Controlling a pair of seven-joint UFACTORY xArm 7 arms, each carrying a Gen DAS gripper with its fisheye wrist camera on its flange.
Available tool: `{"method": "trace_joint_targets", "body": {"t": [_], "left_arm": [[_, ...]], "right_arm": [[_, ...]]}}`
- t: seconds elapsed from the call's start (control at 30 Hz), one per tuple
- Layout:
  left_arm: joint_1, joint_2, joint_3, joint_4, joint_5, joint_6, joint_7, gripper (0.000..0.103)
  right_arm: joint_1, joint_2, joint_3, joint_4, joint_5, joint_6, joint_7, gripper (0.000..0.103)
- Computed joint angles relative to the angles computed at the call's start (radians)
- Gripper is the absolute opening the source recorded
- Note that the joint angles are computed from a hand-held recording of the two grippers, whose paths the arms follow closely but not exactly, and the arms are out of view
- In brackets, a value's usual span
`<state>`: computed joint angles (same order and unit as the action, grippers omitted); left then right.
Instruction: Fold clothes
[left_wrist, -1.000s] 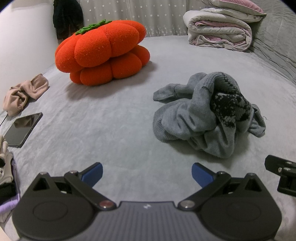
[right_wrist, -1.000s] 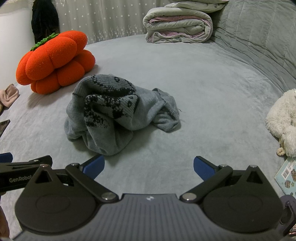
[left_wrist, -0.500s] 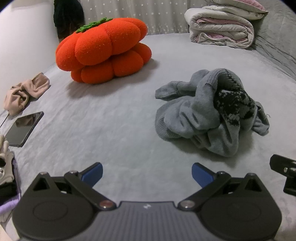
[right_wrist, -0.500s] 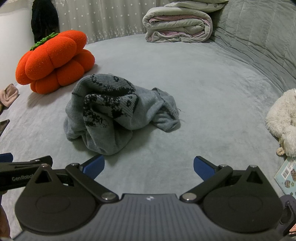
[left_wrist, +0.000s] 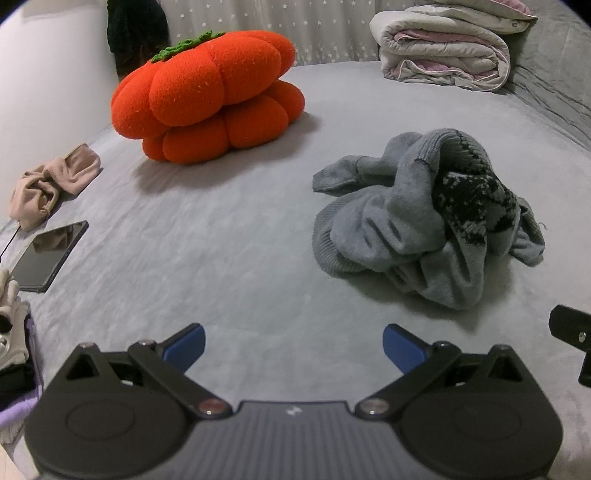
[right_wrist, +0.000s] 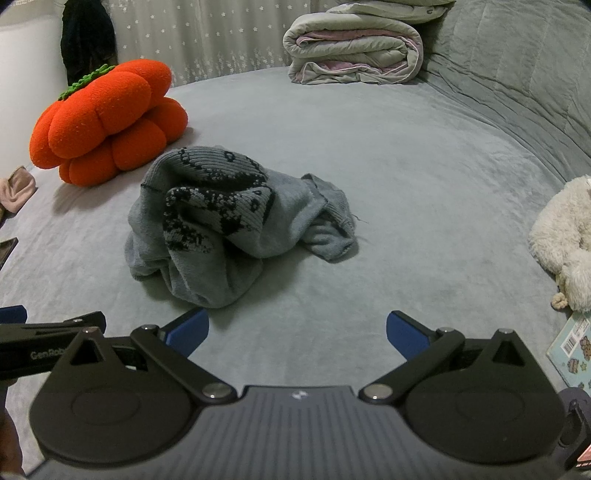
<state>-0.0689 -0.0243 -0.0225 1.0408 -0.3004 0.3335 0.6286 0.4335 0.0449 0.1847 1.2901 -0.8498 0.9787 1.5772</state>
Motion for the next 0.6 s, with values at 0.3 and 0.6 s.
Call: {"method": "trace_joint_targets", "body": {"t": [0.3,0.6], "left_arm": [[0.003,0.012,-0.002,0.009,0.02,0.0,-0.025,0.102],[0.006,0.02,-0.005,0.016,0.038,0.001,-0.043,0.102]], "right_arm": [[0.0,0.002,-0.002,0.001,0.004,0.001,-0.003,0.103],[-0.002,0.001,-0.002,0.0,0.009,0.002,-0.005,0.103]]}}
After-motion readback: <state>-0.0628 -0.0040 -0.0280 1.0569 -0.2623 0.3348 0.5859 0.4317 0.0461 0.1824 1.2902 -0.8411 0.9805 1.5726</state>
